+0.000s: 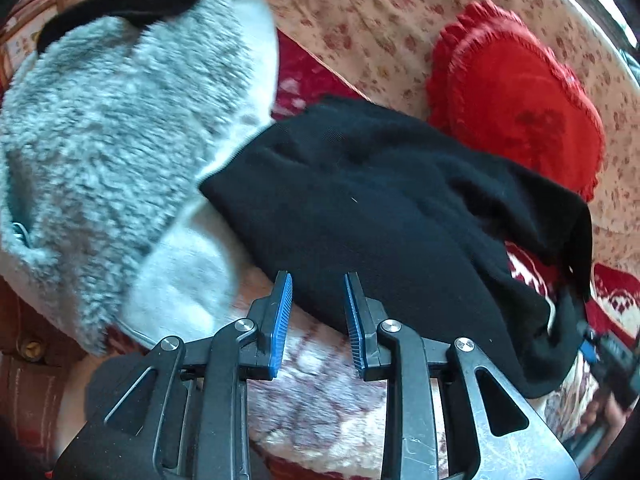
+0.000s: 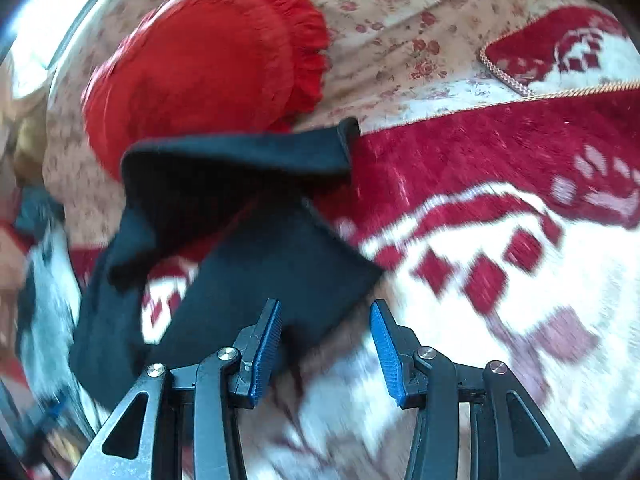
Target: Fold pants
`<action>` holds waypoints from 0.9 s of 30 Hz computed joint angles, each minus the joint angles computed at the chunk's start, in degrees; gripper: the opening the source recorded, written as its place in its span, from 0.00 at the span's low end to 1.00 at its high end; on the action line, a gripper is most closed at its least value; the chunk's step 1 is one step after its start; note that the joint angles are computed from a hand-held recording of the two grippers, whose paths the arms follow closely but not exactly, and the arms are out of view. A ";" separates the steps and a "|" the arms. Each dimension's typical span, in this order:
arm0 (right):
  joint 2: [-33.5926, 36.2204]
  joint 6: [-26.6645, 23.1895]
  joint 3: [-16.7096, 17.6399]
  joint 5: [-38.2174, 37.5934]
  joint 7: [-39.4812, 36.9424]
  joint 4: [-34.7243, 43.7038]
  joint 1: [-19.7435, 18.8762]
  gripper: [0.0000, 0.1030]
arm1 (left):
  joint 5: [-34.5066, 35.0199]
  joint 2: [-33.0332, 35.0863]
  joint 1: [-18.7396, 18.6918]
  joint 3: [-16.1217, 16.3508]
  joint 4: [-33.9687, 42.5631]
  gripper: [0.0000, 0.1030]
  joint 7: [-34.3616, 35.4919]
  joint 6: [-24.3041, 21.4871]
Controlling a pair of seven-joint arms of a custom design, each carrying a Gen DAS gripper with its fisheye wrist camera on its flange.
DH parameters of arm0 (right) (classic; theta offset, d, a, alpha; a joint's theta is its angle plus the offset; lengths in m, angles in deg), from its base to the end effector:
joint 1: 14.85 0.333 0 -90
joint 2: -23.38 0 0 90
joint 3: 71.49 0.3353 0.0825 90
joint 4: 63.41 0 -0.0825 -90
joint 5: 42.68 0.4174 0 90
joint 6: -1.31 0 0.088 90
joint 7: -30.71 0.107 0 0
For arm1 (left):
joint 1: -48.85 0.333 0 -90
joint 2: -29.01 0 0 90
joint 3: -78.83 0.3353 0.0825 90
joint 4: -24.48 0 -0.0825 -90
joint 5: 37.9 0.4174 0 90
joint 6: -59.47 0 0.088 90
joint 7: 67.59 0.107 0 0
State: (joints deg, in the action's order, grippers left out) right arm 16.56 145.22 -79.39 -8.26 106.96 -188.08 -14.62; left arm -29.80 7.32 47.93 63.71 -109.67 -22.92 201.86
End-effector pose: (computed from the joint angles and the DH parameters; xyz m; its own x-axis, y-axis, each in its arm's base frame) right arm 0.5692 -0.0834 0.4942 -0.1783 -0.8872 -0.4255 -0.8302 0.3677 -0.4189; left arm 0.4797 -0.1497 0.5360 0.3534 -0.9189 0.1753 -0.7790 -0.3928 -0.4888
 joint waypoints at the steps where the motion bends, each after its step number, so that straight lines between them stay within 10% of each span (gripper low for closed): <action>1: 0.93 0.39 -0.07 1.21 -0.48 0.68 0.19 0.38 | -0.06 0.74 -0.21 -0.15 0.51 0.23 0.26 -0.14; 4: 2.29 2.35 0.77 -0.25 0.21 1.43 -0.08 0.13 | -0.53 2.95 -1.26 -0.12 2.07 0.23 1.43 -0.89; 7: -0.84 1.99 0.59 -0.48 -1.87 0.00 -0.31 0.09 | -0.82 3.80 -2.14 0.07 2.50 0.23 2.23 -0.55; 14: -14.66 -1.22 -1.68 -16.59 0.85 -8.56 -1.58 0.09 | -1.92 4.47 -3.31 0.48 2.64 0.23 3.53 -0.13; 21: -12.36 -9.57 1.07 -31.80 6.94 -8.56 -2.51 0.11 | -2.30 5.16 -3.93 0.43 2.97 0.23 4.39 -1.17; 27: -15.46 -5.83 0.83 -36.10 9.15 -9.50 -2.14 0.26 | -1.91 5.42 -3.82 0.56 3.99 0.26 4.17 -1.63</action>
State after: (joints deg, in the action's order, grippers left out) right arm 1.11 139.39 -78.56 -44.37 116.11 -197.58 -16.76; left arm -31.72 12.75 44.10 64.27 -105.68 -18.74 200.23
